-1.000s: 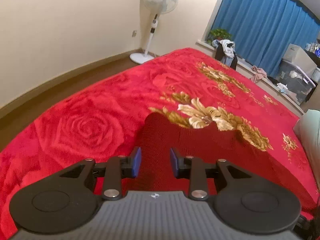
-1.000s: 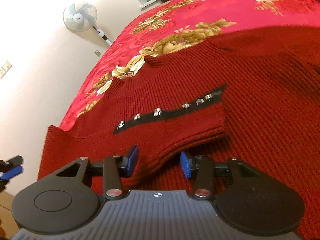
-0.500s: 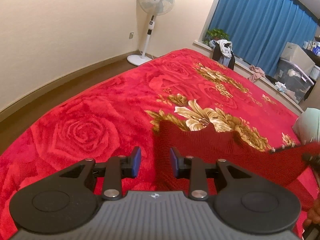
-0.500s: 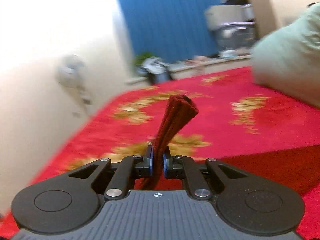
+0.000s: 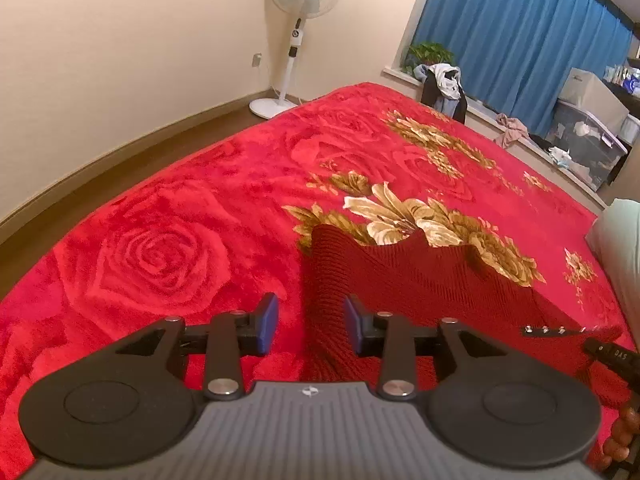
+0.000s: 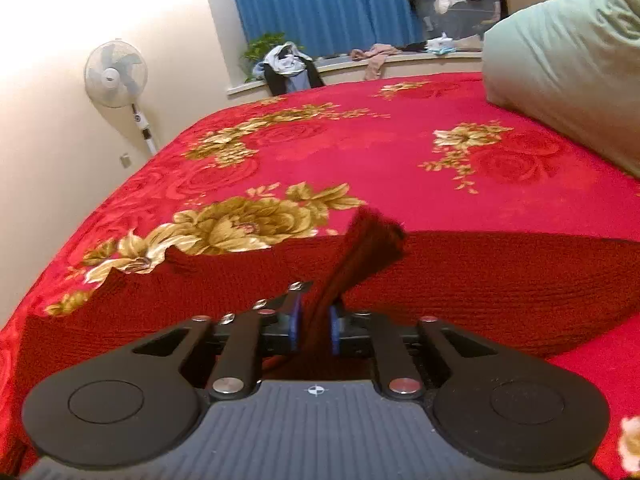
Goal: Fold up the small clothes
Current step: 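Grasp the buttoned side edge with the right tool and fold it across the body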
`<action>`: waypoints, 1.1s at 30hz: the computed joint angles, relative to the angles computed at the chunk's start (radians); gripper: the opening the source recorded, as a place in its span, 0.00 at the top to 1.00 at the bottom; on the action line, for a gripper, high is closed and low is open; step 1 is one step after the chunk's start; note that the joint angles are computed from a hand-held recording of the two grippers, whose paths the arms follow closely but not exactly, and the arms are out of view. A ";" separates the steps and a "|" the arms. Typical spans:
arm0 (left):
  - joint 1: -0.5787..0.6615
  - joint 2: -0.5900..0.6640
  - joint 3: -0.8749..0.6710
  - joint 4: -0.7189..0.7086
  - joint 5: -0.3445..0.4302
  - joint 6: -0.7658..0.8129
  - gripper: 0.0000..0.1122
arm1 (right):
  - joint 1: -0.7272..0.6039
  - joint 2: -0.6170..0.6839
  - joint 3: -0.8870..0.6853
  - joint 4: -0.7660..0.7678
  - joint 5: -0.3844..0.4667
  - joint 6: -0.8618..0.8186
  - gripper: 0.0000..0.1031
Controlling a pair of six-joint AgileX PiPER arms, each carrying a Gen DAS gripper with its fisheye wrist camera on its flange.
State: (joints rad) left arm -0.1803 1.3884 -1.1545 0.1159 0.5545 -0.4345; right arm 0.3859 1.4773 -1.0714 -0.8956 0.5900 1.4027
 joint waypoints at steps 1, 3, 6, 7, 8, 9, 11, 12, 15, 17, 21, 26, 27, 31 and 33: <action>-0.002 0.002 -0.001 -0.003 0.002 0.000 0.64 | 0.007 0.006 -0.013 0.033 0.055 -0.035 0.80; -0.006 0.006 -0.003 -0.003 0.004 -0.002 0.64 | 0.014 0.015 -0.021 0.021 0.131 -0.026 0.79; -0.012 0.006 -0.004 -0.002 0.003 0.001 0.64 | 0.070 0.018 -0.018 -0.113 0.276 0.085 0.79; -0.015 0.006 -0.005 0.003 0.004 -0.002 0.64 | 0.093 0.021 -0.018 -0.156 0.330 0.123 0.79; -0.016 0.008 -0.006 0.004 0.005 -0.003 0.64 | 0.113 0.018 -0.010 -0.192 0.360 0.165 0.79; -0.017 0.009 -0.007 0.005 0.006 -0.005 0.64 | 0.132 0.013 0.000 -0.231 0.388 0.207 0.79; -0.019 0.013 -0.010 0.005 0.008 -0.008 0.64 | 0.148 0.005 0.021 -0.303 0.377 0.261 0.78; -0.022 0.014 -0.011 0.006 0.008 -0.009 0.64 | 0.143 -0.007 0.040 -0.332 0.321 0.278 0.78; -0.034 0.017 -0.013 0.020 0.011 -0.019 0.64 | 0.106 -0.032 0.065 -0.285 0.116 0.204 0.78; -0.039 0.021 -0.015 0.024 0.014 -0.021 0.64 | 0.047 -0.020 0.048 -0.098 0.010 0.032 0.78; -0.041 0.028 -0.017 0.026 0.017 -0.018 0.64 | -0.013 0.071 -0.005 0.185 0.034 -0.249 0.79; -0.042 0.037 -0.020 0.022 0.017 -0.011 0.64 | -0.005 0.008 0.063 0.086 -0.013 -0.160 0.77; -0.042 0.041 -0.024 0.017 0.020 -0.007 0.64 | -0.013 0.000 0.068 0.084 -0.019 -0.155 0.77; -0.050 0.067 -0.033 -0.008 0.033 0.023 0.64 | -0.029 -0.089 0.165 0.033 -0.067 -0.075 0.77; -0.051 0.093 -0.044 -0.030 0.052 0.055 0.64 | -0.048 -0.106 0.206 0.051 -0.090 -0.098 0.77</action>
